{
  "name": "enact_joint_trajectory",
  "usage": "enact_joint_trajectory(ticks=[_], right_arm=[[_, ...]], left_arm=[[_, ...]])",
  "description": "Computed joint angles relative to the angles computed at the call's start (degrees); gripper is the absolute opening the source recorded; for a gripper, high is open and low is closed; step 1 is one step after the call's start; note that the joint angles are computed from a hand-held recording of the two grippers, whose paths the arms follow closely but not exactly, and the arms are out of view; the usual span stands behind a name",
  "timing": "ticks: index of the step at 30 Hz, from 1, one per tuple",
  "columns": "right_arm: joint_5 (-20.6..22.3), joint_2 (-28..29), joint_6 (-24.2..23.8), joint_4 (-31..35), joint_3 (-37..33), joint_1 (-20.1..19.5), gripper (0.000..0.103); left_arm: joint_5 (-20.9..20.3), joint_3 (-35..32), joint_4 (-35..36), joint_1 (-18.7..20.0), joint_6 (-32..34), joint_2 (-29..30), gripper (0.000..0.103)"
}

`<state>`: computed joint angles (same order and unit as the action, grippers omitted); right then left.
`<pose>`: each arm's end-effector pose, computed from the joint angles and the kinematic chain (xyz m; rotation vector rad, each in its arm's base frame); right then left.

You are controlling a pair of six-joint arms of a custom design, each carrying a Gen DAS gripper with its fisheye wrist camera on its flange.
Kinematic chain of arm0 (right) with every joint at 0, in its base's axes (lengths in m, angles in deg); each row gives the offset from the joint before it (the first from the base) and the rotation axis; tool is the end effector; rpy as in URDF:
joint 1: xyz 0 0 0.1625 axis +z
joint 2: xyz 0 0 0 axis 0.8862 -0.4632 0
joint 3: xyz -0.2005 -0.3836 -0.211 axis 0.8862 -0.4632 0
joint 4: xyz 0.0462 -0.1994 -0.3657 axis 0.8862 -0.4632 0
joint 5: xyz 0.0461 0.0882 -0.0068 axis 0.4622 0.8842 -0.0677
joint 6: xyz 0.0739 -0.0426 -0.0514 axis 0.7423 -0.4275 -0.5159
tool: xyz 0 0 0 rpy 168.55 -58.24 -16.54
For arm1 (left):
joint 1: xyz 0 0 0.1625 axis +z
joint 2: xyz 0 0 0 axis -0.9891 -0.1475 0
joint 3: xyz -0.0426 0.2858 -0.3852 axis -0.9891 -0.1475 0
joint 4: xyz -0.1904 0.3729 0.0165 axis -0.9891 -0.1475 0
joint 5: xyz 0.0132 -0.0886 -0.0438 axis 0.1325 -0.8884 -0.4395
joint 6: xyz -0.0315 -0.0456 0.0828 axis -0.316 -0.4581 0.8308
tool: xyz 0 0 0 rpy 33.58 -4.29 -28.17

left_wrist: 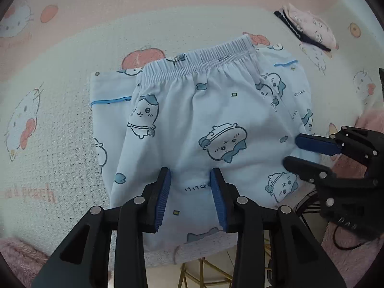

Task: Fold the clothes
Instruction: 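Smooth the folded pajama bundle flat with both open grippers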

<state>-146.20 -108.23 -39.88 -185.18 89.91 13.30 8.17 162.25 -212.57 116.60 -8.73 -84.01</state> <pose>-0.0246 -0.4658 0.3071 0.4793 -2.4815 0.2751 -0.3652 -0.4812 -0.0898 0.4711 2.4858 -0.2049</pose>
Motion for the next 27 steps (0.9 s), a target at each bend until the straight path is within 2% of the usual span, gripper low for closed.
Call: enact_joint_trajectory(ticks=[1,2,3,4,5,6,7,10,12,15,16,21,23,25,27], right_arm=[[-1.4,-0.4,0.2,0.3,-0.2,0.2,0.03],[-2.8,-1.2,1.8,0.7,-0.4,-0.2,0.024],[-4.4,-2.0,4.0,1.3,-0.8,-0.6,0.023],[-4.9,-2.9,5.7,1.8,-1.1,-1.5,0.035],[-3.1,-4.5,9.1,4.4,-1.9,-2.9,0.043],[1.2,-6.2,12.2,7.3,-2.8,-4.7,0.043],[3.7,-7.2,12.8,7.7,-3.3,-5.5,0.041],[4.3,-7.3,12.1,3.6,-3.4,-5.3,0.043],[5.6,-6.8,11.6,6.9,-3.8,-5.5,0.043],[-1.1,-4.3,7.1,5.4,-1.7,-3.3,0.042],[-2.0,-4.1,5.6,4.0,-0.9,-3.0,0.042],[-1.6,-7.2,8.8,11.1,-1.6,-4.6,0.045],[-5.3,-7.3,9.1,9.4,-0.6,-3.9,0.046],[-3.7,-9.0,8.8,11.0,0.1,-4.2,0.046],[-2.1,-10.3,6.7,11.1,1.3,-4.1,0.046]], left_arm=[[0.6,0.9,-0.3,0.1,-1.8,-1.0,0.036],[1.3,1.4,0.8,0.3,-4.2,-2.0,0.033],[2.0,2.2,1.1,0.4,-6.4,-3.0,0.029],[1.7,3.3,-1.0,0.6,-7.4,-3.9,0.029],[1.5,4.0,-2.6,0.6,-8.3,-4.4,0.029],[1.3,4.4,-4.5,0.3,-7.7,-4.5,0.029],[1.0,4.8,-6.5,0.0,-6.9,-4.5,0.029],[0.0,4.6,-13.0,-2.0,-2.0,-2.7,0.03],[-2.3,2.8,-13.5,-2.1,0.6,-1.0,0.031],[-2.0,-0.2,-5.7,-1.8,-0.3,1.4,0.031],[-1.3,-0.1,-5.5,-1.8,0.3,1.7,0.031],[-1.4,-0.1,-5.8,-1.5,2.2,1.7,0.031],[-1.9,0.4,-6.7,-1.2,1.6,1.2,0.031],[-2.3,1.7,-7.2,-1.2,0.6,0.1,0.031],[-2.2,1.6,-6.8,-1.4,-0.2,-0.1,0.031]])
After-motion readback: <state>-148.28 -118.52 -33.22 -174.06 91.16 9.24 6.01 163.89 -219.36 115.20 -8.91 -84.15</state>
